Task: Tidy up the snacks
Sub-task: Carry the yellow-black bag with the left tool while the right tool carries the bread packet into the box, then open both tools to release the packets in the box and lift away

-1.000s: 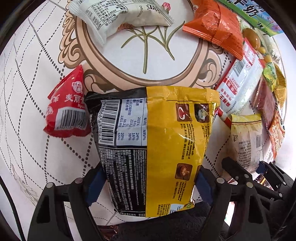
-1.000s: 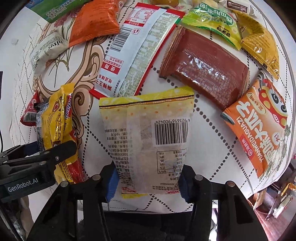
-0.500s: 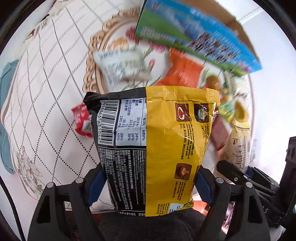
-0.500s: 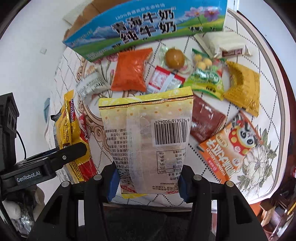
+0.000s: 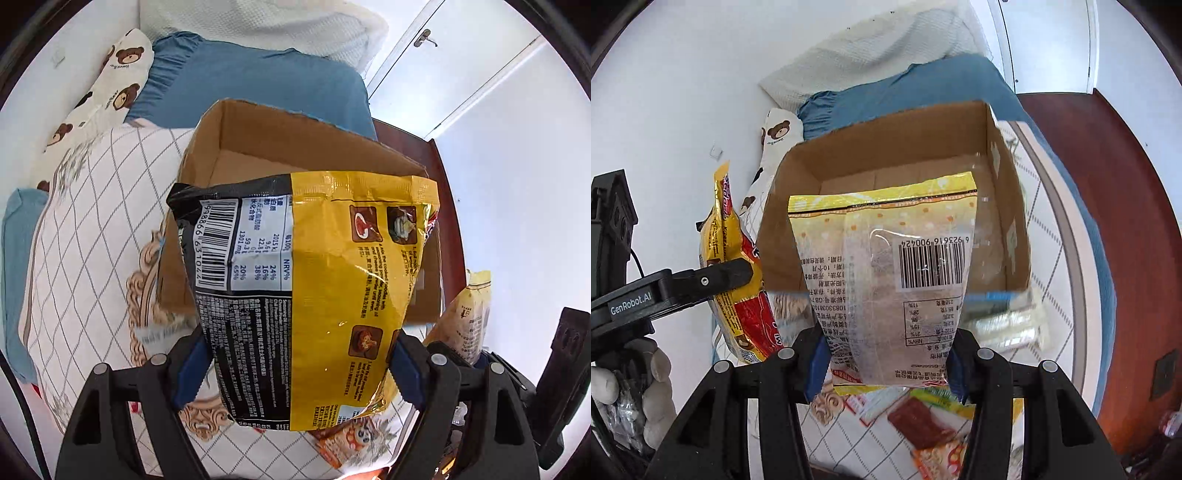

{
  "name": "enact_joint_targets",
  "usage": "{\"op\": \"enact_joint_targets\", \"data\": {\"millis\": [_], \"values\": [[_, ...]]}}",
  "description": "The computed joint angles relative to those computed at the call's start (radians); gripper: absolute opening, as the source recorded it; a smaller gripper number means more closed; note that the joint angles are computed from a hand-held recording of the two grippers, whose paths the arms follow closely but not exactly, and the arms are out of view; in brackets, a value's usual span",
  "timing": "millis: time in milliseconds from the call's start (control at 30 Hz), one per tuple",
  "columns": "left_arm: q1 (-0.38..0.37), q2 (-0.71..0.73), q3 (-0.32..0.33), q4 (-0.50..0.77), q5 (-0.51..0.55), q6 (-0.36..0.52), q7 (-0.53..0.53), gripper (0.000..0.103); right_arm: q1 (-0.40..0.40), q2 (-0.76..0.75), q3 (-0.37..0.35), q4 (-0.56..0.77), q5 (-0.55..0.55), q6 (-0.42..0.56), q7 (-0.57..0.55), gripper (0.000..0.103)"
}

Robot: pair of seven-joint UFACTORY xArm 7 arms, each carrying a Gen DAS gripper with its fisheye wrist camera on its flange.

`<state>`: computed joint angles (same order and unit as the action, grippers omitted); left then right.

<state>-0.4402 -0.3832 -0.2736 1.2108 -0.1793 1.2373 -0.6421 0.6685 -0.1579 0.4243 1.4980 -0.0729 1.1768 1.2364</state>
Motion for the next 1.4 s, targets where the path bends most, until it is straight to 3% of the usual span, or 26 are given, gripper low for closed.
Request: {"op": "enact_joint_targets", "data": {"millis": [167, 300, 700, 833, 900, 933, 1000, 1100, 1200, 1400], "values": [[0.015, 0.272, 0.020, 0.204, 0.027, 0.045, 0.025, 0.083, -0.047, 0.122, -0.079, 0.062, 0.031, -0.027, -0.148, 0.054], [0.006, 0.458, 0.041, 0.362, 0.063, 0.118, 0.054, 0.083, -0.062, 0.254, -0.124, 0.170, 0.067, 0.007, -0.238, 0.054], [-0.034, 0.789, 0.087, 0.667, 0.088, 0.277, 0.127, 0.083, -0.089, 0.477, -0.192, 0.209, 0.189, -0.053, -0.369, 0.054], [-0.043, 0.821, 0.097, 0.687, 0.093, 0.269, 0.142, 0.084, -0.096, 0.516, -0.197, 0.243, 0.201, -0.042, -0.402, 0.059], [-0.047, 0.821, 0.099, 0.681, 0.097, 0.250, 0.153, 0.088, -0.098, 0.523, -0.197, 0.249, 0.210, -0.038, -0.414, 0.088], [-0.052, 0.822, 0.099, 0.686, 0.106, 0.252, 0.159, 0.091, -0.095, 0.528, -0.199, 0.259, 0.207, -0.027, -0.413, 0.096], [-0.058, 0.820, 0.101, 0.686, 0.114, 0.242, 0.164, 0.097, -0.087, 0.540, -0.202, 0.282, 0.190, 0.004, -0.421, 0.096], [-0.057, 0.787, 0.100, 0.651, 0.102, 0.207, 0.153, 0.097, -0.072, 0.540, -0.208, 0.291, 0.167, 0.021, -0.414, 0.096], [-0.061, 0.694, 0.096, 0.548, 0.108, 0.148, 0.132, 0.097, -0.067, 0.469, -0.205, 0.216, 0.169, 0.006, -0.389, 0.096], [-0.088, 0.507, 0.071, 0.372, 0.219, 0.048, 0.067, 0.097, -0.057, 0.324, -0.184, 0.087, 0.116, -0.004, -0.324, 0.096]]}}
